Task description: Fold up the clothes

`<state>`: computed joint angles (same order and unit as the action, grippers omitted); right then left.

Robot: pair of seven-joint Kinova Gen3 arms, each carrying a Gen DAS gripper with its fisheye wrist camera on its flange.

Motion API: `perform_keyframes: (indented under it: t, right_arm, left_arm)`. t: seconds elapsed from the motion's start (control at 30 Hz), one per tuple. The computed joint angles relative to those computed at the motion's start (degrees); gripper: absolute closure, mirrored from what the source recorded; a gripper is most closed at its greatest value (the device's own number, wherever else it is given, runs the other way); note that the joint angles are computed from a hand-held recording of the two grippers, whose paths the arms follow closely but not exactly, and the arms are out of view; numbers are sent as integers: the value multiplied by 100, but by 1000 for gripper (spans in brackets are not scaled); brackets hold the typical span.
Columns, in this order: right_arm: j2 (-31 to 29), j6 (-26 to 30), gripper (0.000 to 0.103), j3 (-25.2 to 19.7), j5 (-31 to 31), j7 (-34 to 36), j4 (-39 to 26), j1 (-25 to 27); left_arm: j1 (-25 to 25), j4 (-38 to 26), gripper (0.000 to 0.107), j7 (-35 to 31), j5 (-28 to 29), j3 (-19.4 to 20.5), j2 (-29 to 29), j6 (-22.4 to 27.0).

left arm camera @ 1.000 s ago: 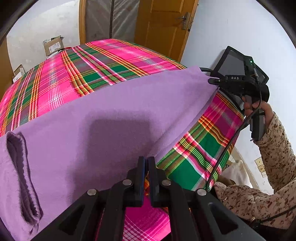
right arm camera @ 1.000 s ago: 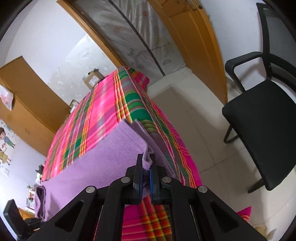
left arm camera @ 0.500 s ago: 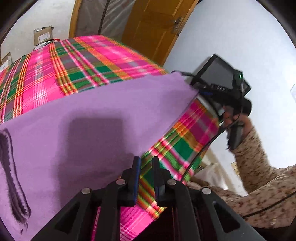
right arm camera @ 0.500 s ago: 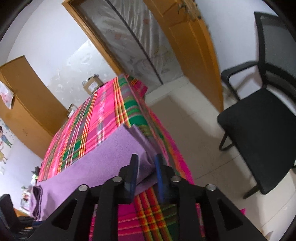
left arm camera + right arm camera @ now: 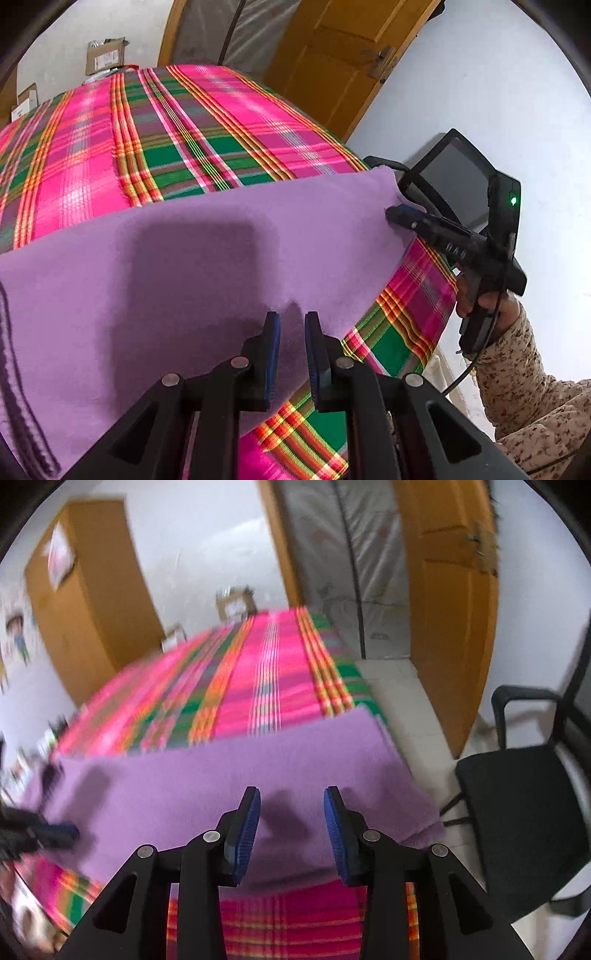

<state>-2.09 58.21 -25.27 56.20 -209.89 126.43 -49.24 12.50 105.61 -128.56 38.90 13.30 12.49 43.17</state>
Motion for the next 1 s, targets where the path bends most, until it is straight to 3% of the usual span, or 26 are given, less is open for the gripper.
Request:
perform_keyframes:
  t: [0.2, 0.47, 0.63, 0.73, 1.0]
  right_arm:
    - [266, 811, 65, -83, -246, 351, -129, -341]
    - [28, 1174, 65, -249, -405, -450, 216, -625]
    - [48, 1405, 58, -277, -434, -830, 208, -634]
    - [-242, 1011, 47, -249, -328, -1302, 486, -543]
    - [-775, -194, 47, -244, -74, -2089, 1093, 138]
  left_arm:
    - [1, 7, 94, 19, 28, 42, 91, -48]
    - [56, -14, 89, 24, -6, 64, 116, -90]
    - [88, -32, 89, 82, -35, 82, 128, -161]
    - [145, -77, 89, 201, -125, 77, 118, -208]
    - [256, -459, 89, 417, -199, 184, 338, -115]
